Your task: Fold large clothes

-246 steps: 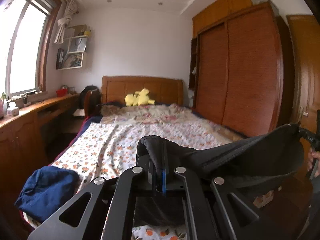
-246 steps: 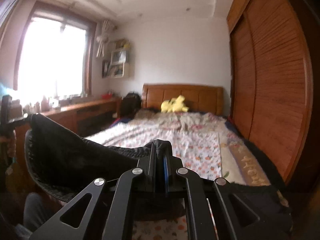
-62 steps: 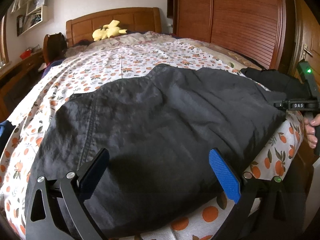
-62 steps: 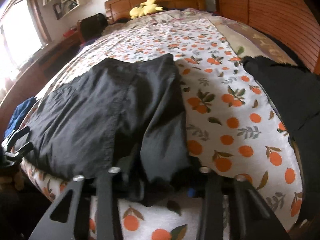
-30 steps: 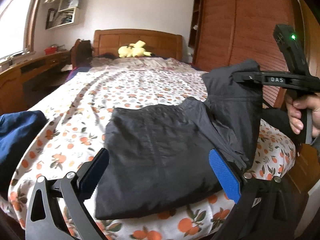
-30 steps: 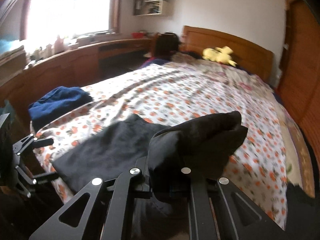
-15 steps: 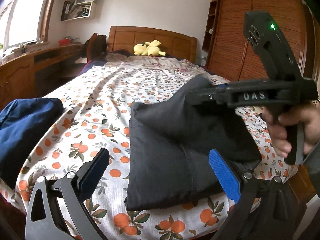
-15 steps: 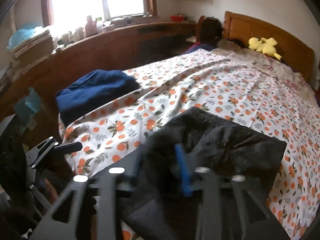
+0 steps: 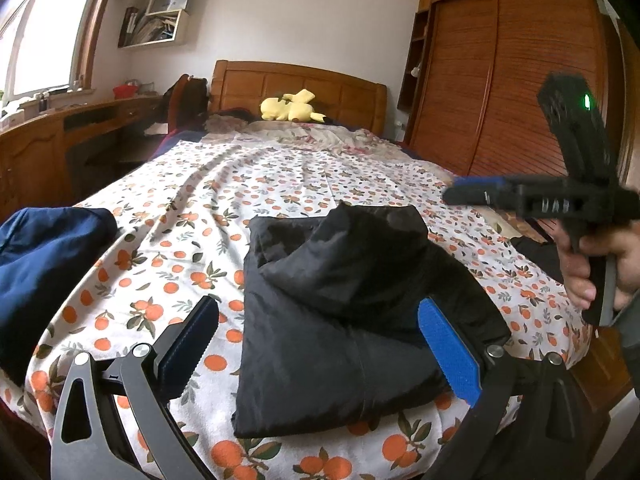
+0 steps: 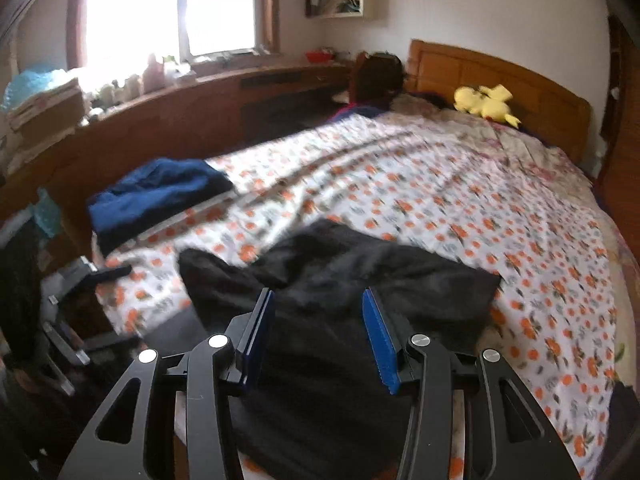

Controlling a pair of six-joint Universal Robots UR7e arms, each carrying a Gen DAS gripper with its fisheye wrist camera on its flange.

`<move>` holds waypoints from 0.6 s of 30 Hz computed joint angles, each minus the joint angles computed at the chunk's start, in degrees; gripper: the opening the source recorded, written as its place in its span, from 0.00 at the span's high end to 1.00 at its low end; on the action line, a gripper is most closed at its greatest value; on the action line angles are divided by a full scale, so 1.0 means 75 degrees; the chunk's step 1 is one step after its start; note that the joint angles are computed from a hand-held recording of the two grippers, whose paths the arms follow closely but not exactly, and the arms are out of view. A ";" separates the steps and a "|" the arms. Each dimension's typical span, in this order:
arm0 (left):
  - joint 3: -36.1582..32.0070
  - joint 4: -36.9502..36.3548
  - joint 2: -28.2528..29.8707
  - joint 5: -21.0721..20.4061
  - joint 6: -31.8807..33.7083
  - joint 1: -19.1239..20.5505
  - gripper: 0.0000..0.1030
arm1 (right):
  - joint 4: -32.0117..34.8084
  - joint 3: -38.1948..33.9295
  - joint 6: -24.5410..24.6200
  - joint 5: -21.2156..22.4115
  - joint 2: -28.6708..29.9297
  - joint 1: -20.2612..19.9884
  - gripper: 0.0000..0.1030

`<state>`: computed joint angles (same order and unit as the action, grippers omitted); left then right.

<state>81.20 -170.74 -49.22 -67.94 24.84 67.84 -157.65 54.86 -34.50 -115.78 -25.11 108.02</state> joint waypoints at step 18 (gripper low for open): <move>-0.0894 0.0607 0.0583 0.0001 -0.0106 0.0019 0.22 | 0.0172 0.1754 0.0717 0.0355 -0.0539 -0.0631 0.83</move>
<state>74.50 -166.18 -44.85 -67.94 24.04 67.98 -156.36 68.01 -29.12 -113.12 -29.14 103.29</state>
